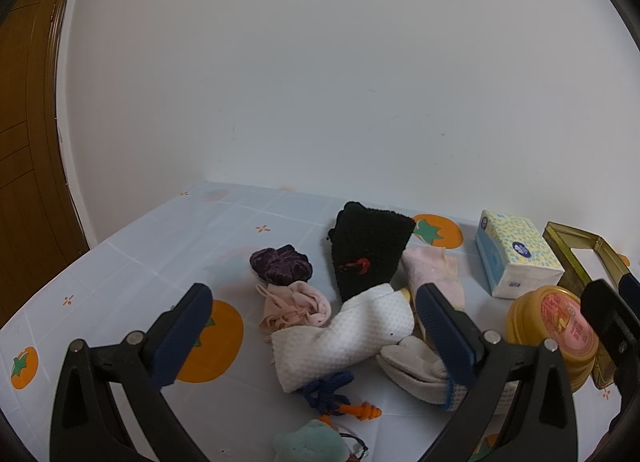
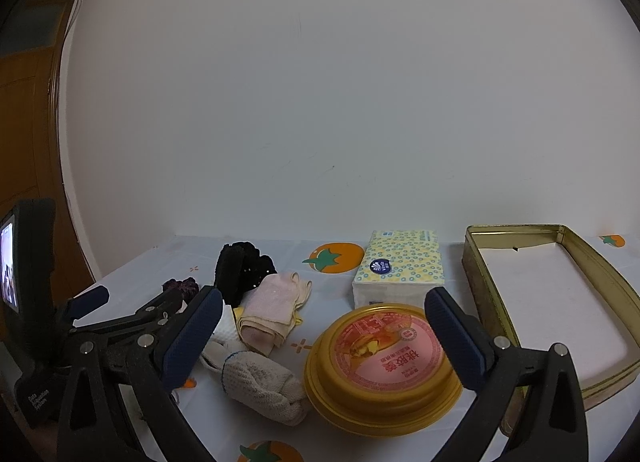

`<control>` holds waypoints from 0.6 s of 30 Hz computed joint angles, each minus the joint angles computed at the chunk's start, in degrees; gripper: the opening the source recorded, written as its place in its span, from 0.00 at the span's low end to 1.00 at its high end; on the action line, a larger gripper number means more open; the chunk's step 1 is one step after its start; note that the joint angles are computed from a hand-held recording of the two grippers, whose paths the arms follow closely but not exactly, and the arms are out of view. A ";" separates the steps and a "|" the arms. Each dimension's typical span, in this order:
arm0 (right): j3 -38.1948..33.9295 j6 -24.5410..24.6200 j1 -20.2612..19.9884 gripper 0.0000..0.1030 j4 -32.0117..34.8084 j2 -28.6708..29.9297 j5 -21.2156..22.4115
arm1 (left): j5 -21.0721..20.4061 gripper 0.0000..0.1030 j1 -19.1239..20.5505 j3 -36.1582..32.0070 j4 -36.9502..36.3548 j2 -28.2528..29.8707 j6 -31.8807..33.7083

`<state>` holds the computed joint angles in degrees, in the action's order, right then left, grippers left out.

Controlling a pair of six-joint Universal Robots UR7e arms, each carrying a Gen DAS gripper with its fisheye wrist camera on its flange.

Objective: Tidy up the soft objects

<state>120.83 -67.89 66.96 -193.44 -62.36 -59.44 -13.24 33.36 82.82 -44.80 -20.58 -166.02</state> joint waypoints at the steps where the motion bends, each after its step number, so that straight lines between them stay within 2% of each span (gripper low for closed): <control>1: 0.01 -0.05 0.01 0.99 0.14 -0.05 -0.03 | 0.00 1.00 0.00 0.00 0.00 0.00 0.00; 10: 0.39 -2.06 -0.32 0.99 0.99 -0.63 0.73 | 0.03 1.00 -0.03 0.48 -0.27 -0.28 -0.52; 18: 0.73 -4.93 -0.57 0.99 4.60 -1.81 1.06 | -0.24 1.00 -0.03 0.15 0.89 -0.18 -1.62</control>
